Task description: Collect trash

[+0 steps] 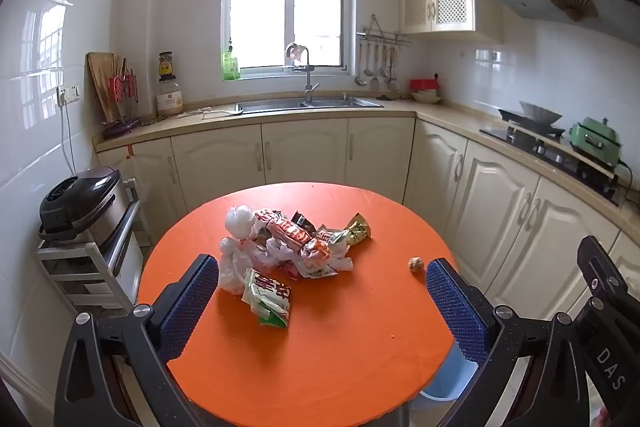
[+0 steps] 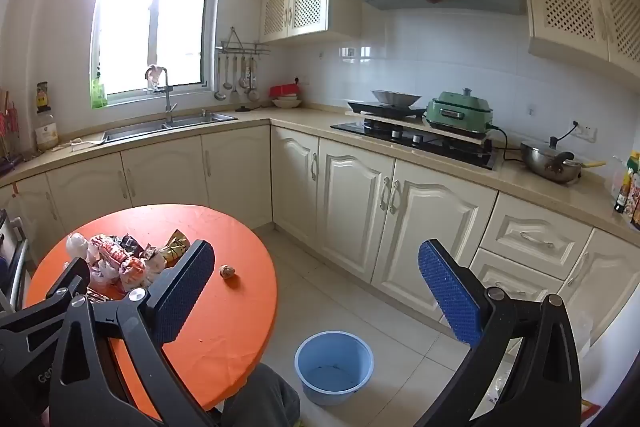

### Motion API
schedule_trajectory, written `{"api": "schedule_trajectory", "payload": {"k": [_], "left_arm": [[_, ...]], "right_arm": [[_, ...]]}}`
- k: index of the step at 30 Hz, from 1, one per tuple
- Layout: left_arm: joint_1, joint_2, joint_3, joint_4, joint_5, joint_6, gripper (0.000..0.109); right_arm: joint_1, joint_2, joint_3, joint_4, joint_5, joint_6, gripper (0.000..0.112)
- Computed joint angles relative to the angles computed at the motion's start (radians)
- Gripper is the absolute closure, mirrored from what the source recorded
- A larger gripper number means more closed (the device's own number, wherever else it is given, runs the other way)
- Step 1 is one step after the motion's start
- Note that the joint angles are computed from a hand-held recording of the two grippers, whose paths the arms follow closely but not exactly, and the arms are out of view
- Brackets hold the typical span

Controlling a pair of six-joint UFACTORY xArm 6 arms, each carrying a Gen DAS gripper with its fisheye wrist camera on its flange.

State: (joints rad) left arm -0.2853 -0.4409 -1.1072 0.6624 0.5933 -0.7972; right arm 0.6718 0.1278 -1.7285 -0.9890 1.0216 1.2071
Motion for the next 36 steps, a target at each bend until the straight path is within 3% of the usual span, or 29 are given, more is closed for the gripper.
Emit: {"api": "schedule_trajectory", "payload": {"k": [8, 16, 36], "left_arm": [[-0.005, -0.002, 0.011, 0.023, 0.007, -0.011, 0.006], [-0.017, -0.001, -0.001, 0.036, 0.018, -0.018, 0.006], [-0.003, 0.002, -0.001, 0.005, 0.016, 0.004, 0.006]], "right_arm": [[0.007, 0.01, -0.019, 0.001, 0.01, 0.0, 0.009], [-0.005, -0.021, 0.059, -0.013, -0.037, 0.042, 0.009], [-0.001, 0.023, -0.012, 0.015, -0.019, 0.02, 0.009]]}}
